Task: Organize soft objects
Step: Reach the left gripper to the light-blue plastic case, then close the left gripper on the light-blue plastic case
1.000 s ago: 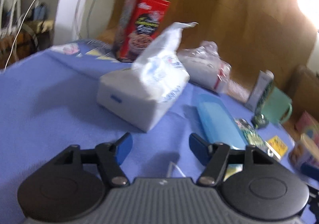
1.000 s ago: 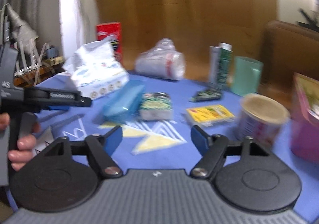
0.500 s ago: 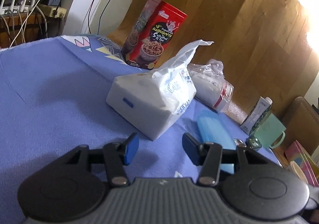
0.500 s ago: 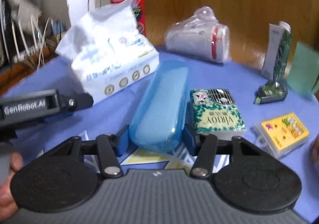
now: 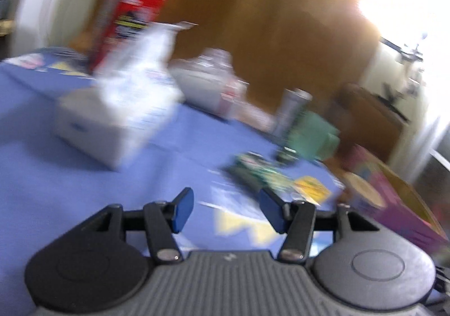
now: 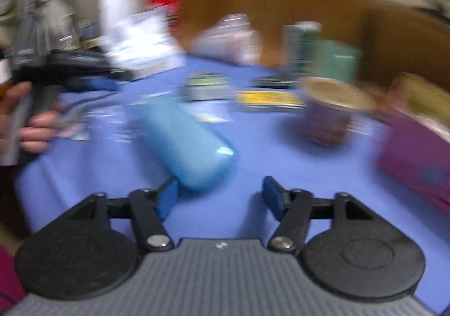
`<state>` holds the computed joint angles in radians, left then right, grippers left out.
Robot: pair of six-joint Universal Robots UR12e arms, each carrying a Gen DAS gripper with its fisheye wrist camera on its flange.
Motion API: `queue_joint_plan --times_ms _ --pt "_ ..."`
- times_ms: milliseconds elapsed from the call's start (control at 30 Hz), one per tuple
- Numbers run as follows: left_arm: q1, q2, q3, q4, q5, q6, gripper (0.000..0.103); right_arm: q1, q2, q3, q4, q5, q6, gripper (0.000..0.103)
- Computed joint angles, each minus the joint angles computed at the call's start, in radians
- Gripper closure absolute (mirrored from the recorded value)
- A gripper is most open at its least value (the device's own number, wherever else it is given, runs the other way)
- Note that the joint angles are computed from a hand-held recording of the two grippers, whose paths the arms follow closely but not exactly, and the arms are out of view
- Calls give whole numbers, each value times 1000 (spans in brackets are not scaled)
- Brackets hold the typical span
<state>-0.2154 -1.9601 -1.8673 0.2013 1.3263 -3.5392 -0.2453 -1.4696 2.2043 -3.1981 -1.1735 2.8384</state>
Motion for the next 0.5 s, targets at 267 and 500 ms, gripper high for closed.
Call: queue_joint_plan --times_ms 267,500 --pt "-49 20 52 -204 -70 133 52 -25 4 4 -20 102 8 34" --pt "-37 52 20 -274 -120 115 49 16 59 -93 123 140 -207 23"
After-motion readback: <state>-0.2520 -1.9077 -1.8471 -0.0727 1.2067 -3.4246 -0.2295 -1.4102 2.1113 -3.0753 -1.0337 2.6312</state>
